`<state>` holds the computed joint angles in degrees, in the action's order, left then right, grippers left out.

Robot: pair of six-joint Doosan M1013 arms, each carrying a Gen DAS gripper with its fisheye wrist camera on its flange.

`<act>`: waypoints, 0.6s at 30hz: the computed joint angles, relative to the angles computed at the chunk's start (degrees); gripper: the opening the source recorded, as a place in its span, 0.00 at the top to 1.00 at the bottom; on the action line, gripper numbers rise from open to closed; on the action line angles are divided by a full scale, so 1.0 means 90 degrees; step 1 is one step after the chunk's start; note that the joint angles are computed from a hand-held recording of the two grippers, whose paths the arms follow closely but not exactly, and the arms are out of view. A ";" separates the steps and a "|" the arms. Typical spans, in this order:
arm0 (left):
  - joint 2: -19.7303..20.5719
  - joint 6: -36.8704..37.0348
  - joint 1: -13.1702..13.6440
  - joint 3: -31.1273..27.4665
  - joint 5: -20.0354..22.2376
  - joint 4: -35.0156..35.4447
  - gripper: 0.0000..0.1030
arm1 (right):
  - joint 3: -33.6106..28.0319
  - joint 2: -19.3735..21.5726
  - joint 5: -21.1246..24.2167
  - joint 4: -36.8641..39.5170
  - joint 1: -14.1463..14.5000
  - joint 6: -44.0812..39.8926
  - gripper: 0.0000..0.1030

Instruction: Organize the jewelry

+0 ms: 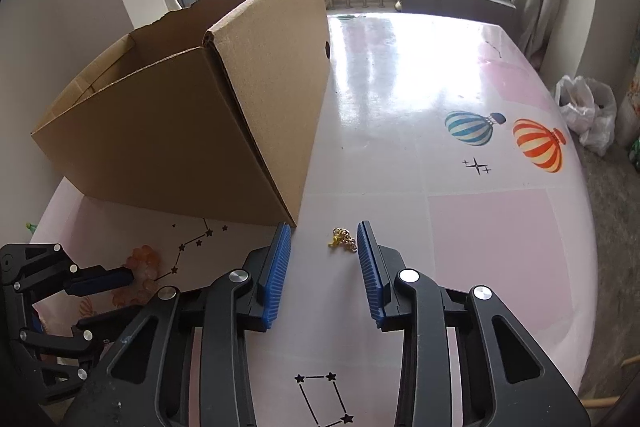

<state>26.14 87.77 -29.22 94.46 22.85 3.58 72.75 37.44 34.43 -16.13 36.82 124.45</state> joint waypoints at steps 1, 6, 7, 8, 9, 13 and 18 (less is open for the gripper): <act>0.0000 -0.0076 -0.0011 -0.0004 0.0005 0.0065 0.76 | -0.0011 0.0008 0.0050 -0.0037 0.0001 0.0014 0.74; 0.0017 -0.0297 -0.0034 -0.0028 -0.0013 0.0215 0.78 | 0.0048 -0.0017 0.0075 -0.0053 -0.0004 0.0090 0.80; 0.0004 -0.0334 -0.0029 0.0001 -0.0032 0.0241 0.78 | 0.0047 -0.0016 0.0077 -0.0034 -0.0012 0.0076 0.84; -0.0017 -0.0375 -0.0025 0.0039 -0.0053 0.0270 0.78 | 0.0037 -0.0012 0.0099 -0.0026 -0.0015 0.0059 0.87; -0.0007 -0.0445 -0.0028 0.0048 -0.0071 0.0323 0.78 | 0.0018 -0.0002 0.0120 0.0027 -0.0017 -0.0005 0.93; -0.0046 -0.0797 -0.0014 0.0113 -0.0073 0.0565 0.78 | 0.0017 -0.0006 0.0073 0.0510 -0.0019 -0.0423 0.98; -0.0122 -0.1368 0.0035 0.0240 -0.0075 0.0910 0.78 | 0.0064 -0.0033 -0.0010 0.1241 0.0030 -0.0976 0.98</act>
<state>25.05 75.46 -28.91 96.62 22.18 11.77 73.33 37.14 34.34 -4.96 37.09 115.66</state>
